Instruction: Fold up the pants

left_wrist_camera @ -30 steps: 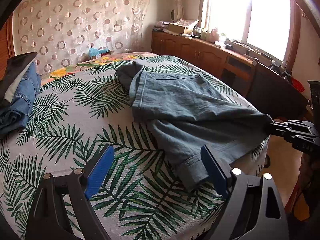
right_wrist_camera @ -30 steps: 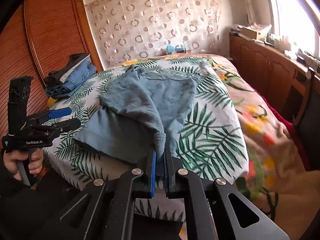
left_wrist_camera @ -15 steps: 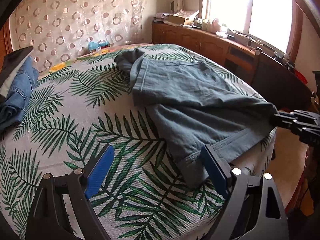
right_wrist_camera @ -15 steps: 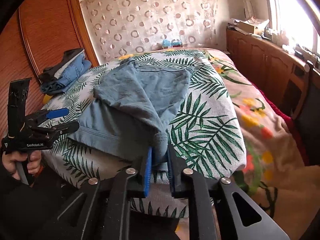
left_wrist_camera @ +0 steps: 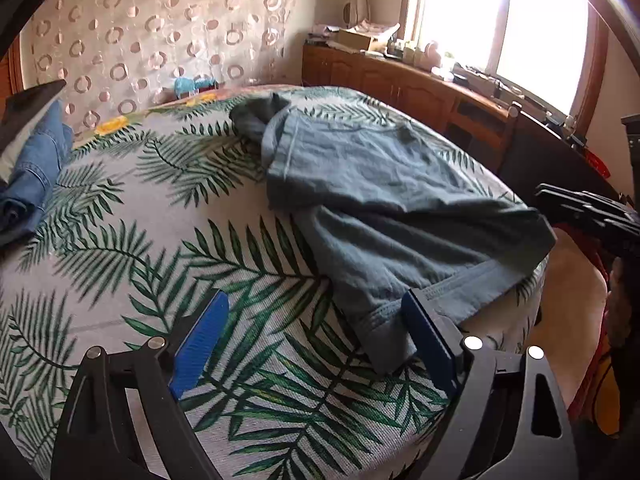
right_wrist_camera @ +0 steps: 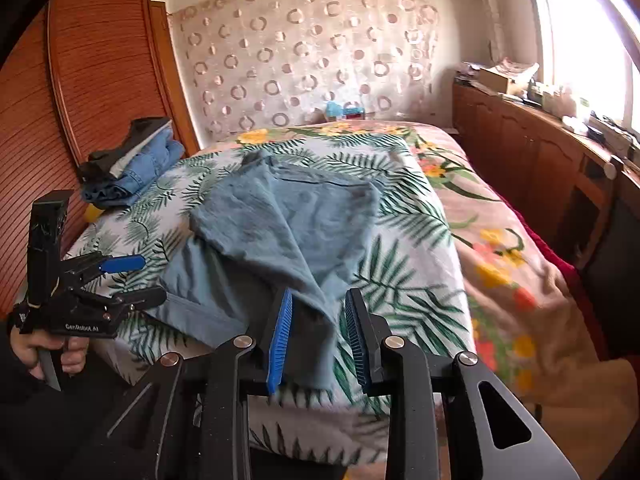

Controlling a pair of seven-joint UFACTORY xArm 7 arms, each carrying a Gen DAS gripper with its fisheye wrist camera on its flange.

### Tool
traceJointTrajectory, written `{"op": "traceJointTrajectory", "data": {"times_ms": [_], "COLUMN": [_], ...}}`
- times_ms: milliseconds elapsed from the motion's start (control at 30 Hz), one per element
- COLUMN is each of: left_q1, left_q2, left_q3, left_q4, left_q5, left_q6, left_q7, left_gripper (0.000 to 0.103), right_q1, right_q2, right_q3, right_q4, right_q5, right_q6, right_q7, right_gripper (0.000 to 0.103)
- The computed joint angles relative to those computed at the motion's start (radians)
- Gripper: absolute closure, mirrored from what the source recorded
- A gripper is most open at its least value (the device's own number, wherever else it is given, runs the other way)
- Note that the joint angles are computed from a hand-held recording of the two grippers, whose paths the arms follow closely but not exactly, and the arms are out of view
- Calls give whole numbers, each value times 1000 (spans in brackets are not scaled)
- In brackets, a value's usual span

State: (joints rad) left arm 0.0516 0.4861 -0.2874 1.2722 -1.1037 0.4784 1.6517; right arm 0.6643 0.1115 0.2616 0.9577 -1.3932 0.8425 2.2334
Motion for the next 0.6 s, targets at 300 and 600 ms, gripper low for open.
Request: {"op": "traceJointTrajectory", "data": {"times_ms": [300,600], "left_q1": [20,21], "left_q2": [-39,-47], "left_q3": [13,44], "left_q4": [13,36], "left_q5": [-83,-127], "left_q6": [14,25], "left_q7": [51,59], "left_gripper": [14,14], "right_q1": [-33,-74], "right_q2": [109,194], "right_q3": [-60,-121], "right_q4": [119,224], "right_q5": [-92,-131], "right_q6": [-132,-290], "right_q7": [-71,-118], "right_gripper": [72,69]}}
